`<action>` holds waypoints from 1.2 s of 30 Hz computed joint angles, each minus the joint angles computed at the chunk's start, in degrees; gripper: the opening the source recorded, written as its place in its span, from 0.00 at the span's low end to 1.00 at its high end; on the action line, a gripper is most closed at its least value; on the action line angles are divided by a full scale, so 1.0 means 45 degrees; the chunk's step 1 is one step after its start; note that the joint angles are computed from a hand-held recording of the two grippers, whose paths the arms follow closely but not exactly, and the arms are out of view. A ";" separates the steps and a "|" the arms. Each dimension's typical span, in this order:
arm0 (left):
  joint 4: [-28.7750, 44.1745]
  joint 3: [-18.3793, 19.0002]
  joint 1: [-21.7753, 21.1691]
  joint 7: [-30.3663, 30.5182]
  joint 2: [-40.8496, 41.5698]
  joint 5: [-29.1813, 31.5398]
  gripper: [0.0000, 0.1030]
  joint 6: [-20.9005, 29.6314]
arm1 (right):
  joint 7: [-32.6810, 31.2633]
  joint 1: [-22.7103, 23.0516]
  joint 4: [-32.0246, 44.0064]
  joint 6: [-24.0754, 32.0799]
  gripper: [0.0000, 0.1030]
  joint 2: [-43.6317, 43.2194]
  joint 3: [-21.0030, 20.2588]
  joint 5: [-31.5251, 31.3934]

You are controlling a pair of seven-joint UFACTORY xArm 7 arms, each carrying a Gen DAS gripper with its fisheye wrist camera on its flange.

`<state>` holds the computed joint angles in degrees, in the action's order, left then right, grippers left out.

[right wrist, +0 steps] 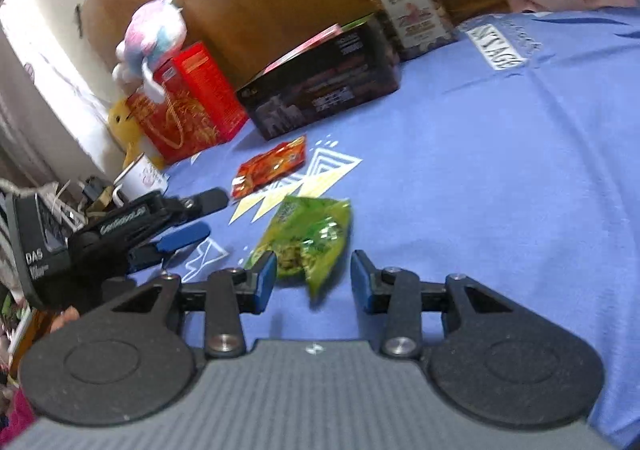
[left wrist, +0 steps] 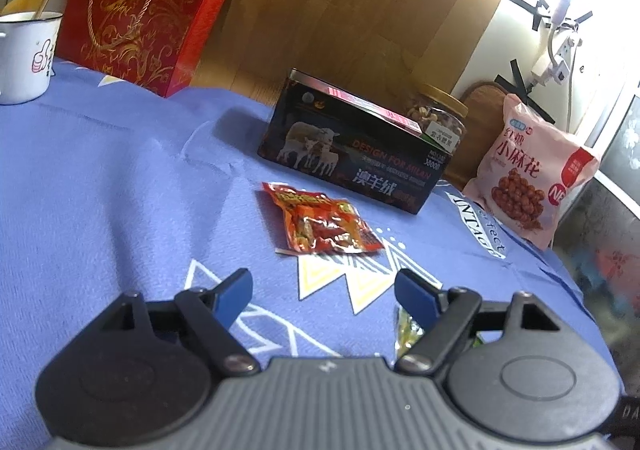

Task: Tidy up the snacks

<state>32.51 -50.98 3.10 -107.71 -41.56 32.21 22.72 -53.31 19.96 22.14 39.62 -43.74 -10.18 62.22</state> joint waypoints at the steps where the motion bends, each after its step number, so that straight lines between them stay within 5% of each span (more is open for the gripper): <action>1: -0.0037 0.0012 -0.0004 -0.0041 -0.0036 0.0014 0.80 -0.0076 | 0.0108 -0.0087 0.0010 0.0029 0.43 0.0027 -0.0109 0.0041; 8: -0.0244 0.0021 0.0102 -0.0125 -0.0260 -0.0048 0.81 -0.0555 | 0.0391 -0.0465 0.0640 0.0169 0.43 0.0965 -0.0367 0.0487; 19: -0.0318 -0.0356 0.0623 0.0536 -0.0543 -0.0352 0.81 -0.1461 | -0.1705 -0.0045 0.2023 -0.0739 0.43 0.3078 0.1019 0.1933; 25: -0.0486 -0.0408 0.0825 0.1109 -0.0507 -0.0759 0.79 -0.2365 | -0.3749 0.0428 0.1463 -0.2203 0.43 0.2520 0.1732 0.1831; 36: -0.0521 -0.0526 0.0933 0.2616 -0.0061 -0.1781 0.69 -0.3388 | -0.5026 0.1284 0.0134 -0.1962 0.42 0.0821 0.1010 0.1368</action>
<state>30.16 -53.35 7.30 -95.94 -41.83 24.20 7.48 -75.93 25.74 22.74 30.79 -40.05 -5.63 68.38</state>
